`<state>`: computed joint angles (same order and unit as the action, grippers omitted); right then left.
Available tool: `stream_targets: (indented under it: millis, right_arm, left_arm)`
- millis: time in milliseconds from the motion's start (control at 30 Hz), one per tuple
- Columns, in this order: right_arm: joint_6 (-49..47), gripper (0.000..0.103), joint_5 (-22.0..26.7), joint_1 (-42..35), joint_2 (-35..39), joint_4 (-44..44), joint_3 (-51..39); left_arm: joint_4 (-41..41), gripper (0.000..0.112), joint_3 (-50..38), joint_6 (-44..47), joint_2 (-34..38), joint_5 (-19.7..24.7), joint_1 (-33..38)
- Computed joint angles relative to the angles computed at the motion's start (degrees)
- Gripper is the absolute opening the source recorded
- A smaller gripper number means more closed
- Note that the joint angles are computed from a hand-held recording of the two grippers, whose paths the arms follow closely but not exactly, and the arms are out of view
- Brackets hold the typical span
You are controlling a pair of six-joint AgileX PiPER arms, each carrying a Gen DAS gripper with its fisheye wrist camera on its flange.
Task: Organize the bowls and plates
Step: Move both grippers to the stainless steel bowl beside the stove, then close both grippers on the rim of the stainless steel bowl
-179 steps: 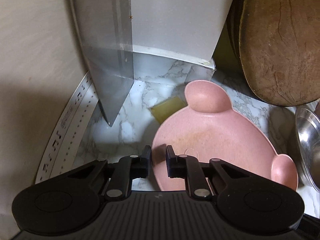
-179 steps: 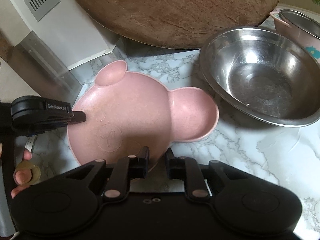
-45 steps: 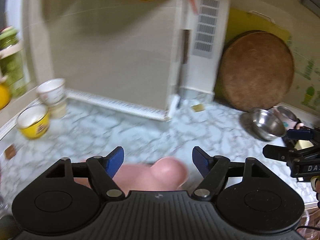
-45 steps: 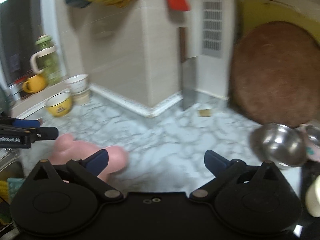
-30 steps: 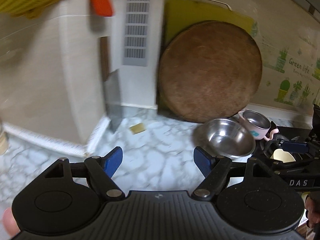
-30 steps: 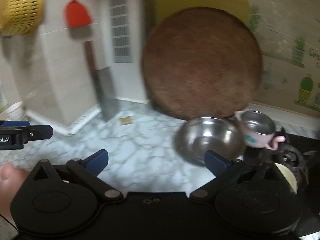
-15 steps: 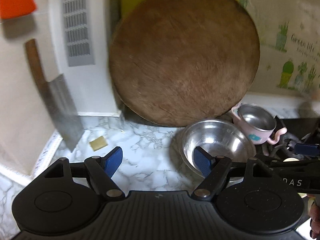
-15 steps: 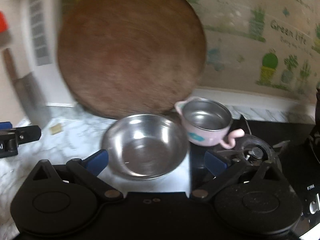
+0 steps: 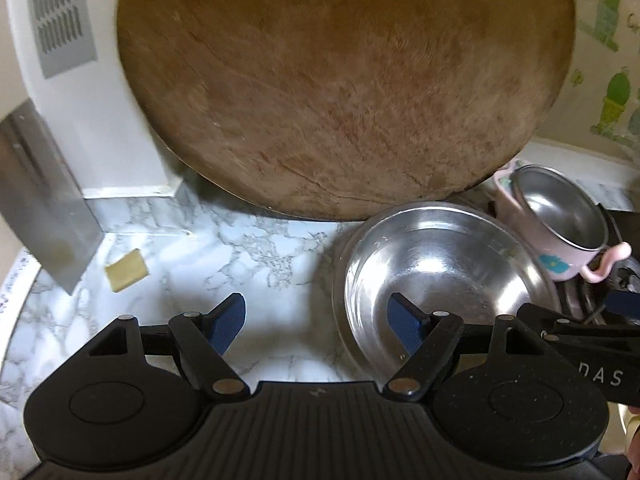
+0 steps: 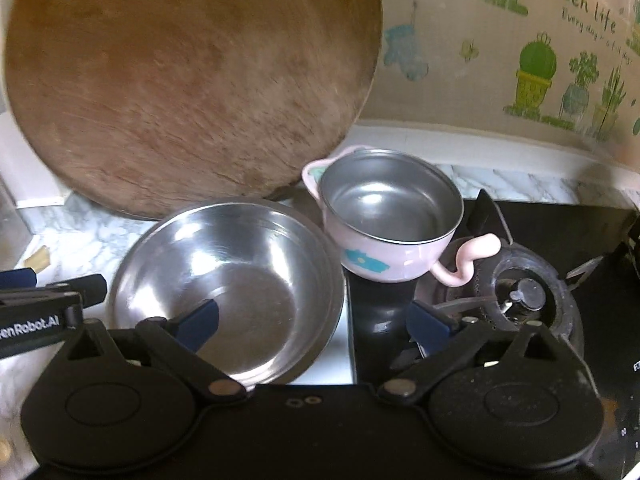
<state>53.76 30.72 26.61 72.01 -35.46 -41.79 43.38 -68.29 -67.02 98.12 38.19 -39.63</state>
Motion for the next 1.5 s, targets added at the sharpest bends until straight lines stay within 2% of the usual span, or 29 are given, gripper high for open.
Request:
stream_targets:
  millis: [300, 533, 600, 767, 900, 967, 1167, 1333, 1500]
  right_arm:
    - [0.17, 0.093, -2.78, -3.1, 8.95, 0.61, -2.55]
    - [-1.32, 0.077, -3.28, -3.63, 11.32, 1.79, -3.33]
    - [-1.74, 0.076, -3.55, -3.9, 11.93, 2.37, -3.47]
    - [-5.46, 0.061, -4.57, -4.58, 12.41, 5.51, -3.36]
    - [-8.31, 0.049, -5.44, -5.01, 12.69, 7.53, -3.27]
    - [-8.86, 0.043, -5.54, -5.01, 12.93, 7.79, -3.24]
    - [-6.24, 0.026, -5.36, -4.85, 12.48, 4.74, -2.49]
    - [-7.34, 0.023, -6.36, -5.25, 11.16, 5.2, -1.34]
    - [-5.54, 0.022, -5.16, -3.39, 7.15, 2.51, 0.76]
  left_arm:
    - [-3.56, 0.078, -4.83, 4.07, 6.81, -2.06, 2.82]
    - [-5.72, 0.077, -6.13, 5.97, 9.45, -3.77, 3.68]
    - [-6.08, 0.077, -6.39, 6.46, 9.83, -4.05, 3.65]
    - [-8.29, 0.059, -6.68, 9.03, 10.0, -5.04, 3.86]
    - [-11.25, 0.037, -6.8, 11.67, 9.74, -5.65, 4.44]
    - [-11.39, 0.032, -6.95, 11.94, 9.72, -5.36, 4.36]
    - [-10.6, 0.026, -6.43, 11.17, 9.12, -4.56, 3.77]
    - [-9.19, 0.022, -4.26, 8.92, 7.45, -4.47, 3.49]
    - [-7.78, 0.02, -0.44, 6.84, 4.05, -4.38, 2.96]
